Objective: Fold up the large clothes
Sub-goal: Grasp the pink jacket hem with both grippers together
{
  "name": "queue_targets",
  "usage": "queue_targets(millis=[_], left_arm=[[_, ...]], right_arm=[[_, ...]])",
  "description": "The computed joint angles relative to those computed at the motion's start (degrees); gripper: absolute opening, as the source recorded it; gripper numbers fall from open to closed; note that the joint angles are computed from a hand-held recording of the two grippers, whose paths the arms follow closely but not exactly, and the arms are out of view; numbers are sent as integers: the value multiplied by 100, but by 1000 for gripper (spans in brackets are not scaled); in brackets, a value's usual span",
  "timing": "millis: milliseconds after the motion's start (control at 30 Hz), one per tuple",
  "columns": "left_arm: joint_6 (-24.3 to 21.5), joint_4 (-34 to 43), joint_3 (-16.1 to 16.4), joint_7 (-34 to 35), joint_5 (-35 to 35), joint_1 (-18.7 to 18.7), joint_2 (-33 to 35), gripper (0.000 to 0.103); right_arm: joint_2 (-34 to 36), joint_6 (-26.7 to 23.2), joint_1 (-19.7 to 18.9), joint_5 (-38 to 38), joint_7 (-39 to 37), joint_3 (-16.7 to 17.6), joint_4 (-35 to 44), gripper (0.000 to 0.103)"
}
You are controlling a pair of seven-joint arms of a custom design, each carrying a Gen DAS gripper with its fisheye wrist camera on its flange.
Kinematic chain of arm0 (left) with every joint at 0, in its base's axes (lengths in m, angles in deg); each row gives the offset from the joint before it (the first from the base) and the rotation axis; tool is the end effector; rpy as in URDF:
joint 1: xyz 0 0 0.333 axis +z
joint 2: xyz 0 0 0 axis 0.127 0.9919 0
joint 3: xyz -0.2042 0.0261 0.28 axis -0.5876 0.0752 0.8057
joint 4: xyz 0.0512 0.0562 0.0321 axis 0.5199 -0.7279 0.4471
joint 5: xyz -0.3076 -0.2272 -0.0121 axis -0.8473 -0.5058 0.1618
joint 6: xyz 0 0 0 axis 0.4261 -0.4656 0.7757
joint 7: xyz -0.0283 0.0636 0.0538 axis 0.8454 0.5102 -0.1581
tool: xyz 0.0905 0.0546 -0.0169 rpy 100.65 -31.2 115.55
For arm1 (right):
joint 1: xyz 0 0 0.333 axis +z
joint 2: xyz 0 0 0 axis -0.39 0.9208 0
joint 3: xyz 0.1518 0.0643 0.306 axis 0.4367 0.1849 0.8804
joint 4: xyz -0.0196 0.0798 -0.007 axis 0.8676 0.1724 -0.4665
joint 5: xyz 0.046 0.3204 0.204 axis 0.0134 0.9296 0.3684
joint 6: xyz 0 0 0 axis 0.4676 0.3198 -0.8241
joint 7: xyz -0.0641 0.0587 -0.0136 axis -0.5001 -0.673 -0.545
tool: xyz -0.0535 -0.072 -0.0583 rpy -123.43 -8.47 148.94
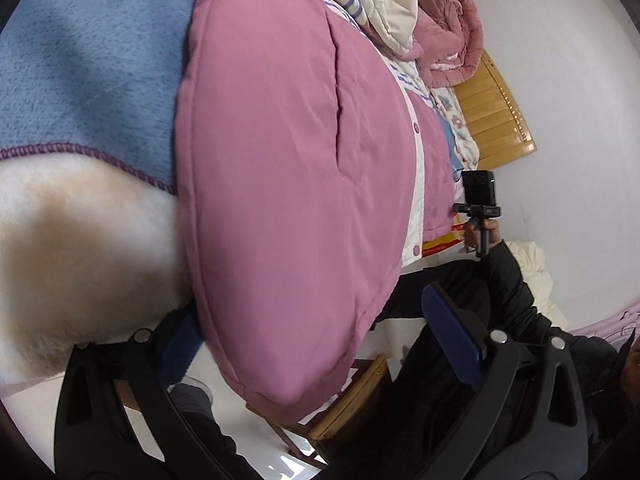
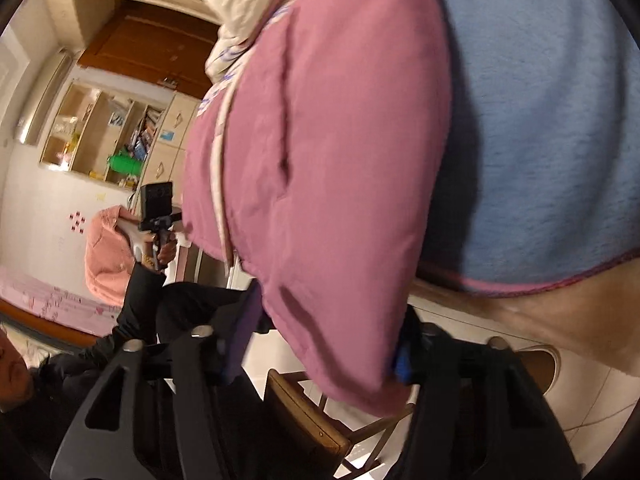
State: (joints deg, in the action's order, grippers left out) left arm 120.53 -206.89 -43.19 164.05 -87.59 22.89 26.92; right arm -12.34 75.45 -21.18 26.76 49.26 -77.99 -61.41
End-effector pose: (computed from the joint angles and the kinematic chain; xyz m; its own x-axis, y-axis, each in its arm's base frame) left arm 0.3623 0.0965 0.3200 -0.1317 -0.6795 0.7217 -0.9541 -0.1106 -0.2783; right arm 0.5374 0.0940 0.3148 0.3995 -0.4622 -0.7917 -0.8983 -0.3698 -0.2374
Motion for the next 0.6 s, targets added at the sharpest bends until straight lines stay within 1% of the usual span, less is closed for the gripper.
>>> queue_targets(millis=[33,67,100,133,167,200,233,267,300,400,500,567,600], left_arm=[[23,-3,-29,-46,9,-19,-13,101],[68,-2,-53,-72,-8,-41,-7,97],[114,-12,-60,-82,26,-46,-19,92],[271,-49,-114,-139,62,-79,-84,77],[413,-88,-144,-201,82,-111,-134,65],[518,-110,-146,-284,77,-135,-168,57],[550,-121,-123,-310,81,-153,-181,40],[549,-125,-93,-322,89,-163,-195,36],[511,-125,-56,-308,71,-171,-199,36],[416,-165,-1,-156,28,-194,-303,28],[309,-198,58,-130,-21,-204,-428,21],[223,-216,106,-40,-93,-204,-494,13],[148,-217,141,37,-165,-204,-528,12]], right_arm=[[-50,10,1,32,-23,8,-49,36],[-122,43,7,57,-68,9,-119,31],[-193,27,1,78,-94,1,-177,24],[-192,0,22,138,-87,19,-162,21],[-220,-55,4,197,-135,10,-182,19],[-263,-108,-19,291,-190,-2,-206,17],[-279,-128,-8,373,-224,5,-227,15],[-295,-146,-10,461,-240,-2,-236,13],[-301,-174,-9,518,-246,-8,-236,13],[-334,-302,-5,697,-334,-6,-236,13],[-314,-568,-58,895,-452,-25,-218,13],[-320,-697,-87,1075,-502,-37,-224,13],[-327,-781,-93,1112,-545,-36,-212,13]])
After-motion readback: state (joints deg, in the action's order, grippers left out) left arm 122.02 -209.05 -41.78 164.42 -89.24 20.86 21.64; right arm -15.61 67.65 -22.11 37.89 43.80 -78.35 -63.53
